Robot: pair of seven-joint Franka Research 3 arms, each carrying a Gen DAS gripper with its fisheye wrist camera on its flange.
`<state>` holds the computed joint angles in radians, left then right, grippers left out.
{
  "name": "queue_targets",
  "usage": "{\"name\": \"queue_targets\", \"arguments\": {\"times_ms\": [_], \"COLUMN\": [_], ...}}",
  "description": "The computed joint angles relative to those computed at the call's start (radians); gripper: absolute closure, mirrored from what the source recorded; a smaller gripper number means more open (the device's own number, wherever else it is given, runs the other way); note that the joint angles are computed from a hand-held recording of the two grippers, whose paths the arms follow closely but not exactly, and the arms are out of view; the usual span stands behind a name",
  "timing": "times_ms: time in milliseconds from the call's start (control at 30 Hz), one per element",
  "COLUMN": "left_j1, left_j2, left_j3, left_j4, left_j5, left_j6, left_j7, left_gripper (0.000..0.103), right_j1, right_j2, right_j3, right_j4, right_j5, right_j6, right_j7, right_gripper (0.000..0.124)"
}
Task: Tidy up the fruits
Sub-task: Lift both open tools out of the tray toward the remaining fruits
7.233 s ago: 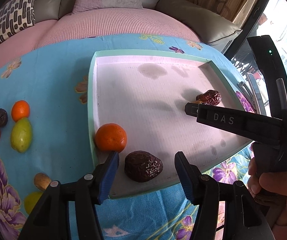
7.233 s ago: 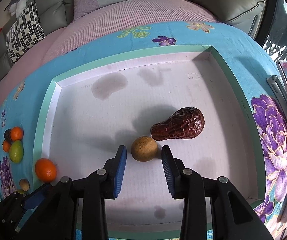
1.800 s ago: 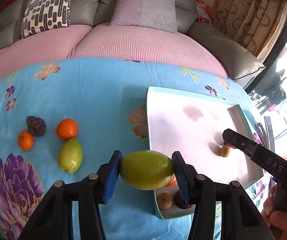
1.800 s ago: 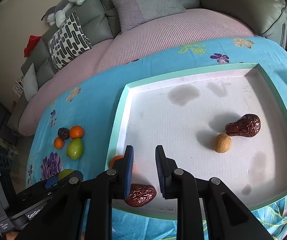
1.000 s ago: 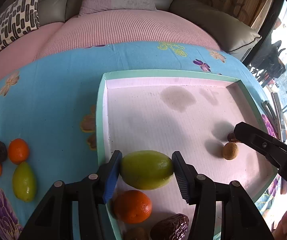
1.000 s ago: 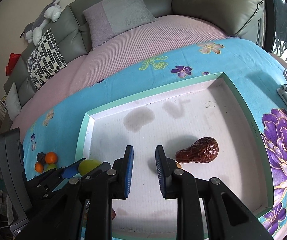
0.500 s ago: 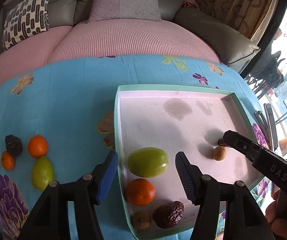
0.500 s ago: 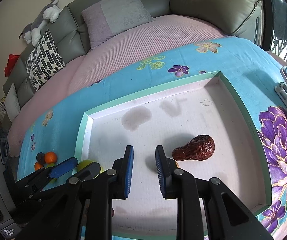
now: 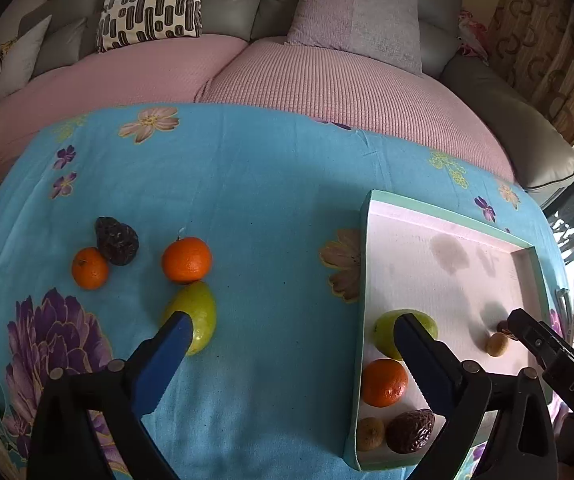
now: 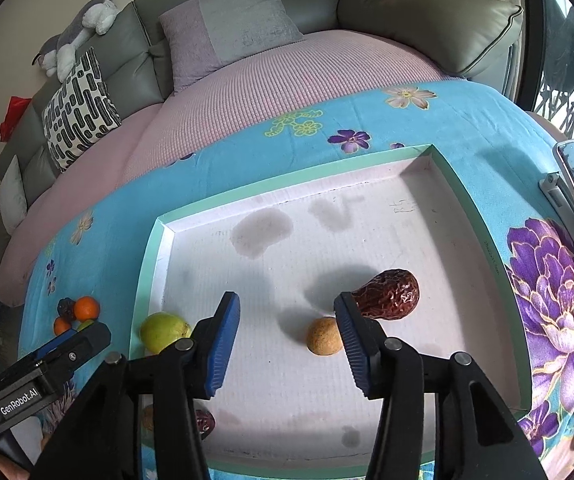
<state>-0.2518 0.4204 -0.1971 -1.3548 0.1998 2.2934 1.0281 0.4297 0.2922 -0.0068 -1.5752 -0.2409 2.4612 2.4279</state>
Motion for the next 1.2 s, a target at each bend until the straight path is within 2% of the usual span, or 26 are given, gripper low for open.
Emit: {"name": "queue_targets", "arguments": {"times_ms": [167, 367, 467, 700, 1033, 1133, 1200], "left_j1": [-0.007, -0.008, -0.009, -0.011, -0.002, 0.012, 0.02], "left_j2": [-0.01, -0.021, -0.03, -0.057, -0.021, -0.031, -0.037], "left_j3": [0.014, 0.015, 0.015, 0.018, 0.027, 0.028, 0.029], "left_j4": [-0.012, -0.016, -0.022, -0.06, -0.029, -0.043, -0.048], "left_j5": [0.029, 0.05, 0.058, 0.089, 0.098, 0.091, 0.09], "left_j6": [-0.016, -0.03, -0.033, -0.004, -0.02, -0.007, -0.005], "left_j7": [-0.039, -0.05, -0.055, -0.069, -0.056, -0.049, -0.037], "left_gripper": [0.0, 0.0, 0.0, 0.0, 0.0, 0.0, 0.0], "right_j1": [0.017, 0.031, 0.038, 0.05, 0.045, 0.067, 0.067], "right_j2": [0.018, 0.028, 0.027, 0.034, 0.032, 0.049, 0.053], "right_j3": [-0.008, -0.011, -0.014, -0.01, -0.006, -0.02, -0.021], "right_j4": [0.037, 0.058, 0.058, 0.071, 0.06, 0.099, 0.103], "right_j5": [-0.047, -0.083, -0.105, -0.128, -0.128, -0.184, -0.192], "right_j6": [-0.049, -0.081, -0.081, -0.114, -0.088, -0.13, -0.115], "right_j7": [0.0, -0.002, 0.012, 0.006, 0.016, 0.025, 0.028], "right_gripper": [0.046, 0.043, 0.026, 0.026, 0.026, 0.026, 0.026]}}
